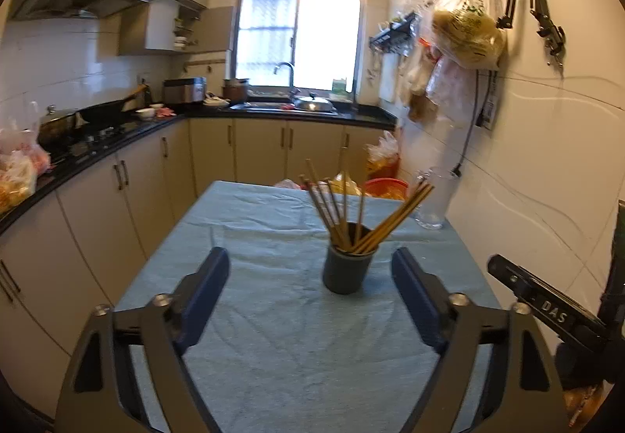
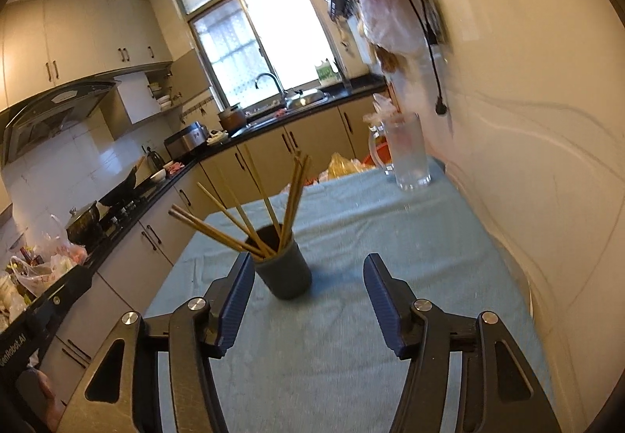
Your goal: Organize utensils
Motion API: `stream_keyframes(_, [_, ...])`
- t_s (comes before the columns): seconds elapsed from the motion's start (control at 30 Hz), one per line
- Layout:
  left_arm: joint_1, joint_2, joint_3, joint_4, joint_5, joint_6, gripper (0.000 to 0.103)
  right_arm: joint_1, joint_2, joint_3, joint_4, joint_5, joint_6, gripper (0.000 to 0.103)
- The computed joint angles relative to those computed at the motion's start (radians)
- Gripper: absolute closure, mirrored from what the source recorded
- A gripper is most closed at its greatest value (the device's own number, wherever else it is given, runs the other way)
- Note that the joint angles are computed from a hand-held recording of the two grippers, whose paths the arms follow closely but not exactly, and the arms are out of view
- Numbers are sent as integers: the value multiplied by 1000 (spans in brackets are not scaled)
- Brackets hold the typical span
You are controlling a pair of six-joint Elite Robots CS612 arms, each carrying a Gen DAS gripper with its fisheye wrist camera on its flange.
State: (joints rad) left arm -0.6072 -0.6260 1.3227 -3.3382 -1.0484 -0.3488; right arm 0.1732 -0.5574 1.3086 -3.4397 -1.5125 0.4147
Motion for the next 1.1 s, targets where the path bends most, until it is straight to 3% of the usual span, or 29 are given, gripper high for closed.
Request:
stream_keyframes(0.17, [-14,-1,44,-65,113,-26,2,15,-5,24,2,-42,-7,37])
stream_keyframes(0.37, [-15,-5,94,-110,185,-82,0,35,-7,39,15,-81,-34,32])
stream_keyframes(0.7, [9,-8,111,43,69,-178,0,60,4,38,33,-159,-81,31])
stream_keyframes(1.1, [24,14,84,140,-6,-199,0,69,26,-1,117,-185,-90,28])
